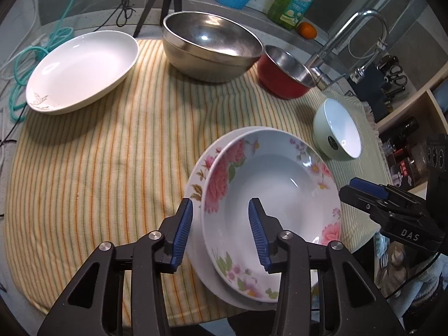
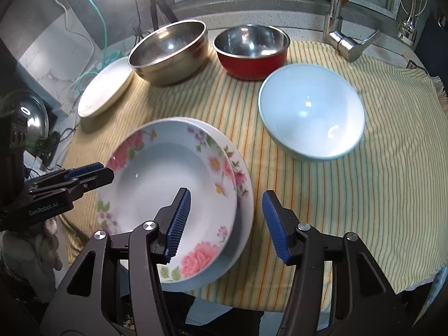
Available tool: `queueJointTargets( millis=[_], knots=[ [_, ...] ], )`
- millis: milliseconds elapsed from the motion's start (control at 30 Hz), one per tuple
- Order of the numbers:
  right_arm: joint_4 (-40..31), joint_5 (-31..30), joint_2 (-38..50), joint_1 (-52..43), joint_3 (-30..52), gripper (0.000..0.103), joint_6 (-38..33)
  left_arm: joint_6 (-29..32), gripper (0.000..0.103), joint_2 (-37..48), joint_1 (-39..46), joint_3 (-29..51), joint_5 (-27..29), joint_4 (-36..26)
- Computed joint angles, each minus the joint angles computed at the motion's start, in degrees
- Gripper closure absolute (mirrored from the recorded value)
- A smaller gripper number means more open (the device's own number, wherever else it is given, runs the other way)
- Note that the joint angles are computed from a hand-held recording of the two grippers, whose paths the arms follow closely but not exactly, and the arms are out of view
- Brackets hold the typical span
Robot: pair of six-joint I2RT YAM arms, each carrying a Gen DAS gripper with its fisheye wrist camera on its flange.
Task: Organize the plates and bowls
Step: 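Lower the pink-rose plate onto the pink-blossom plate and open the left tool, then move the left tool to the white leaf-pattern plate rim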
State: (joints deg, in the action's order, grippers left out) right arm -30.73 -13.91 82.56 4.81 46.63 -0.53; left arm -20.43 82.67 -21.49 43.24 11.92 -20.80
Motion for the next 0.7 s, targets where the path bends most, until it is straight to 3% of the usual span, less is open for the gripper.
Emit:
queueJointTargets(
  millis=[333,700],
  knots=[
    [0.57,-1.76,1.12,5.91,5.84,0.043,5.65,4.23,0.062,-2.33,9.36,0.72,3.28,-1.54],
    [7.07,-0.41,11.15,18.53,15.07,0.043,16.8,16.8,0.062,2.1,26.57,8.1,9.1,-4.68]
  ],
)
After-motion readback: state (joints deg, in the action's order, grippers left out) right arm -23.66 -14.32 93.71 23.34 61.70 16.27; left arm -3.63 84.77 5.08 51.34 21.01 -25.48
